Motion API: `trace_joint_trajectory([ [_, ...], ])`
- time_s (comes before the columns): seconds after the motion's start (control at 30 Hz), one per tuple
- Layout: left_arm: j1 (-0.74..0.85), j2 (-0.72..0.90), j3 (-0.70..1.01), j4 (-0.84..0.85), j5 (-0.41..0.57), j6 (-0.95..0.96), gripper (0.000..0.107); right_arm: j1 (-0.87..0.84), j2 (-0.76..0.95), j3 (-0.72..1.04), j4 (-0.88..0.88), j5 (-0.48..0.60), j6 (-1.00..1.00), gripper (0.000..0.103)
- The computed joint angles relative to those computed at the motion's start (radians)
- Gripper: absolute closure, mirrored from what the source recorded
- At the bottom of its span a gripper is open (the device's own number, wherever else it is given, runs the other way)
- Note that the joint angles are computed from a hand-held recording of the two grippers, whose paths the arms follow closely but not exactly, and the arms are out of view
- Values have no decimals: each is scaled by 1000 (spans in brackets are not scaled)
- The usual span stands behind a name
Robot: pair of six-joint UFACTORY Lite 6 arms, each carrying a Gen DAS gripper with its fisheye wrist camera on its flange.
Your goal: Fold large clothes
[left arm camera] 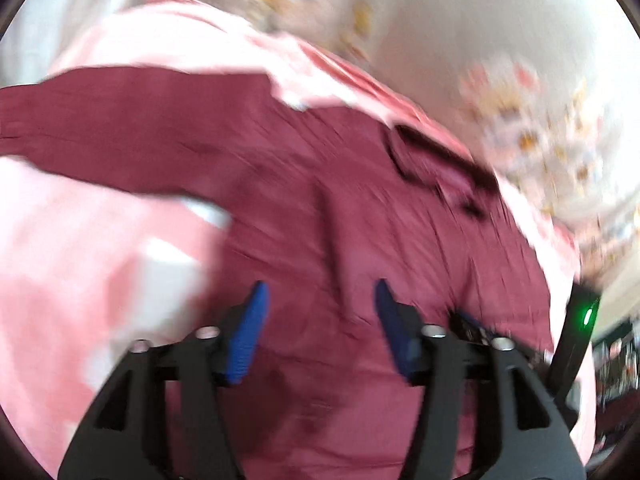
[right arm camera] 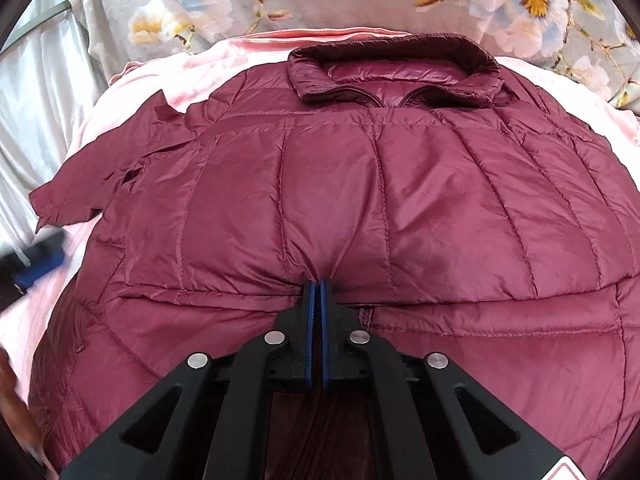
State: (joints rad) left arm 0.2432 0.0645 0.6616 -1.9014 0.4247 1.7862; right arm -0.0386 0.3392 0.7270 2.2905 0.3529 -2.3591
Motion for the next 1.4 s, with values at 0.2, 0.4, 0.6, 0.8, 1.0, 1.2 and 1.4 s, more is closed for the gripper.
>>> trace_joint_trajectory([
  [0.2,375,222,325,247,-6,-236,36,-6,3,-1,-9,9,6,103],
  [0.4,531,652,849,589,-46,-671,36,-8,4,-1,-3,9,-4,103],
  [0.6,550,875,1154,733,57,-974,87,-17,8,2,-35,20,29,103],
  [0.8,361,550,967,674,-54,-770,105,-11,3,-1,8,10,-13,103],
  [1.0,-26,121,747,677,-92,-720,105,-22,1,-1,-35,24,35,103],
  [1.2,-532,226,857,1257,-235,-1306,105,-132,-71,-64,-197,149,187,86],
  [1.4,-731,494,918,1354,-264,-1481,85,-484,-196,-143,-550,299,373,64],
])
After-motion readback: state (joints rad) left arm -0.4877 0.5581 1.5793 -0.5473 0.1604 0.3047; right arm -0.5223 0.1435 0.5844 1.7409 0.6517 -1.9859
